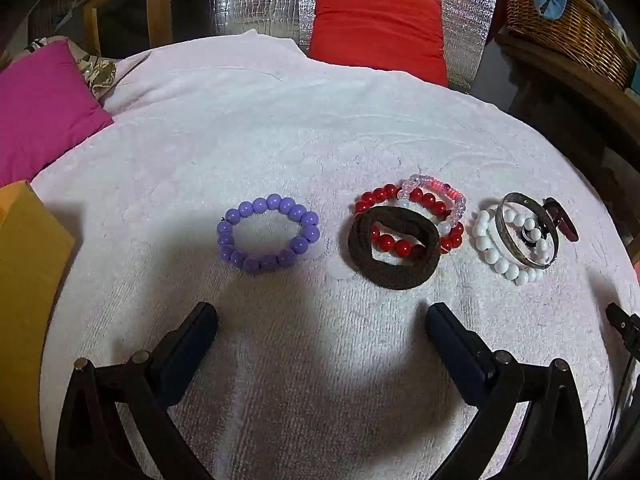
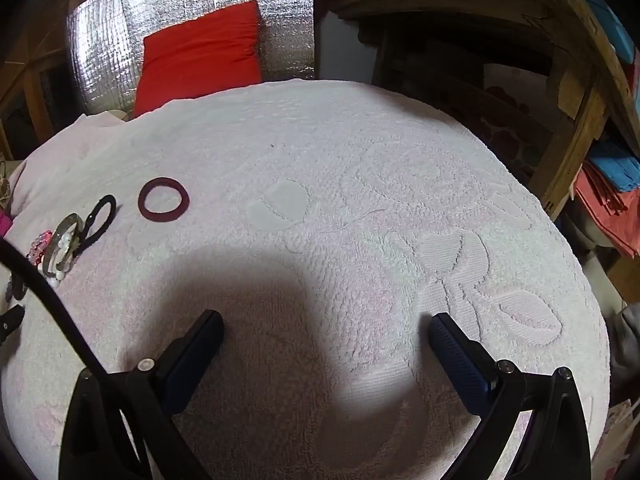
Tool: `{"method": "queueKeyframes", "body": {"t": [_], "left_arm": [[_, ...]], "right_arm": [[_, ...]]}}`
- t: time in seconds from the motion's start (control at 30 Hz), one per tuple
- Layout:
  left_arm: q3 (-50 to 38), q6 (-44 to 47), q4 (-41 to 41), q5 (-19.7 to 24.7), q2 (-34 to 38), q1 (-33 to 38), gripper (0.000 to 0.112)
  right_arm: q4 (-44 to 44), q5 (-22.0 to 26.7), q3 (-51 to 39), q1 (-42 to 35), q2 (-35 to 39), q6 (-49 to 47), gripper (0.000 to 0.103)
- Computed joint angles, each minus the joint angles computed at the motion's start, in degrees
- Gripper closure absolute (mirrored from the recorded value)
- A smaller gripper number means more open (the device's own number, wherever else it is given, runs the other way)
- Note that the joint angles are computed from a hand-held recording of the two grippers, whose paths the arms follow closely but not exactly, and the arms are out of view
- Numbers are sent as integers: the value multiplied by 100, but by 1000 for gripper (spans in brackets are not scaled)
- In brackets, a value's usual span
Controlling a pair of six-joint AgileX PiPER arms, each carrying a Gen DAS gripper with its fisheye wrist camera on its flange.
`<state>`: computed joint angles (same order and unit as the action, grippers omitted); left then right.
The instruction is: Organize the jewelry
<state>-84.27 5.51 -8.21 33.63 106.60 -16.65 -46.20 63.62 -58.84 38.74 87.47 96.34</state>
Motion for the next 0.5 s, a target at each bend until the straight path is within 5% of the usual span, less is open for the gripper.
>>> {"method": "queueKeyframes", "body": {"t": [0.23, 0.4, 0.5], "left_arm": [[-11, -280, 205, 14, -14, -53, 9], [-438, -113, 181, 1276, -207, 46, 9], [520, -893, 1277, 521, -1350, -129, 9]], "right_arm": [[836, 98, -398, -215, -102, -659, 0], [1161, 455, -603, -7, -17, -732, 0], [1468, 405, -819, 214, -205, -1017, 0]]}}
